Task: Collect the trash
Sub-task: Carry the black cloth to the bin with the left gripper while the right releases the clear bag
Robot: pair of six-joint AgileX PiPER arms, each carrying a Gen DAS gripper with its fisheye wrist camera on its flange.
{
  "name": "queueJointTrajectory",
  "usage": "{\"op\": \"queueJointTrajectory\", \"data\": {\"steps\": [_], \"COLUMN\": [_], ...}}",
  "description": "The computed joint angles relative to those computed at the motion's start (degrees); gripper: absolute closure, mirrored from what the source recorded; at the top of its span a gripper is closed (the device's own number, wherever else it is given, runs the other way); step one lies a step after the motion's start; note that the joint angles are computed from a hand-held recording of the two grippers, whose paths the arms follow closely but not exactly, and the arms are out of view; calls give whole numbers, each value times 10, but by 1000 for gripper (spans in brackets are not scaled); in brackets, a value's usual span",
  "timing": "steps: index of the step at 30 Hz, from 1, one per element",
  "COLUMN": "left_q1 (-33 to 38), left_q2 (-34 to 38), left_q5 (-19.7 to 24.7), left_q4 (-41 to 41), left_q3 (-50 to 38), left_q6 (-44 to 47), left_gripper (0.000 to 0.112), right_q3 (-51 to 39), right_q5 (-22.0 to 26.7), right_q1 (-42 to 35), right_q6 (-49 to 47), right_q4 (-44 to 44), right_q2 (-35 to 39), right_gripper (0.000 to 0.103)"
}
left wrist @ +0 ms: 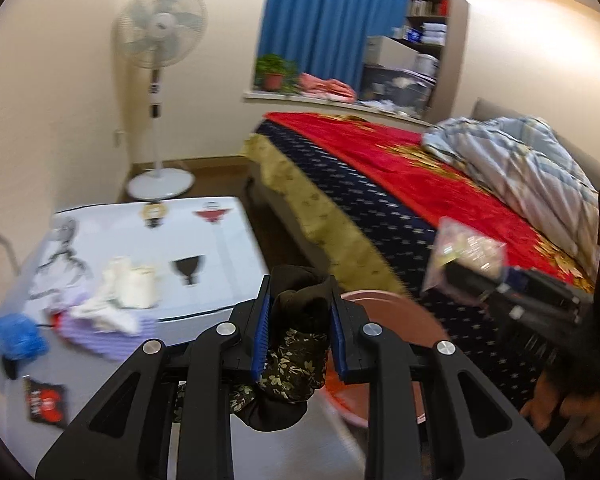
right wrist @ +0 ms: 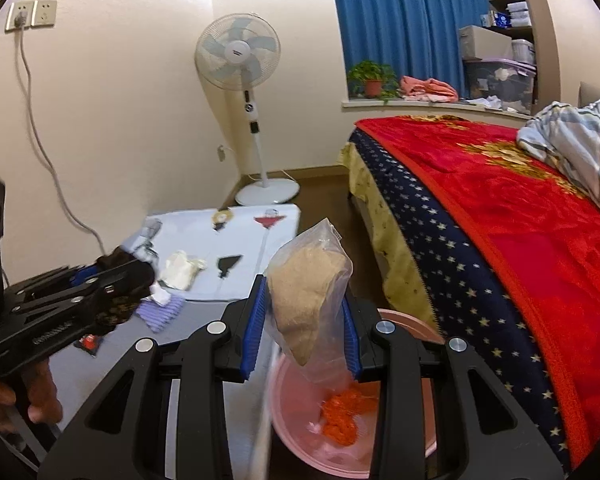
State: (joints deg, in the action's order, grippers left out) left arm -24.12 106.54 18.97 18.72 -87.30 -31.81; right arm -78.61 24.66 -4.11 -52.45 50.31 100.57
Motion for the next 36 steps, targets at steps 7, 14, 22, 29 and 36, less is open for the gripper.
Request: {"op": "queueJointTrajectory", "data": {"steps": [7,14,22,29,36], "left_q1": [-33,-37,-49,-49,-45], "left_q2": [139,212,242,227,197], "left_q5": [49,91,117,122,116], "left_q4": [-109,-135,-104,59,111], "left_q3": [-149,-235,-282,-255,-216], "left_q6": [89,105,76,-117,-158], "left_gripper": [87,87,77,18,17], "right_q3": [-34,-62,-79,-75,-69], "right_q5": [11,8,12,-26,-29], "right_q1": [-31,-39,-46,-47,-41], "right_q6": [89,143,170,262,231], "right_q4": [-108,-176,-212,-288,-264], "right_q2": [45,83,111,107,91], "right_gripper": [68,67,63,15,14]}}
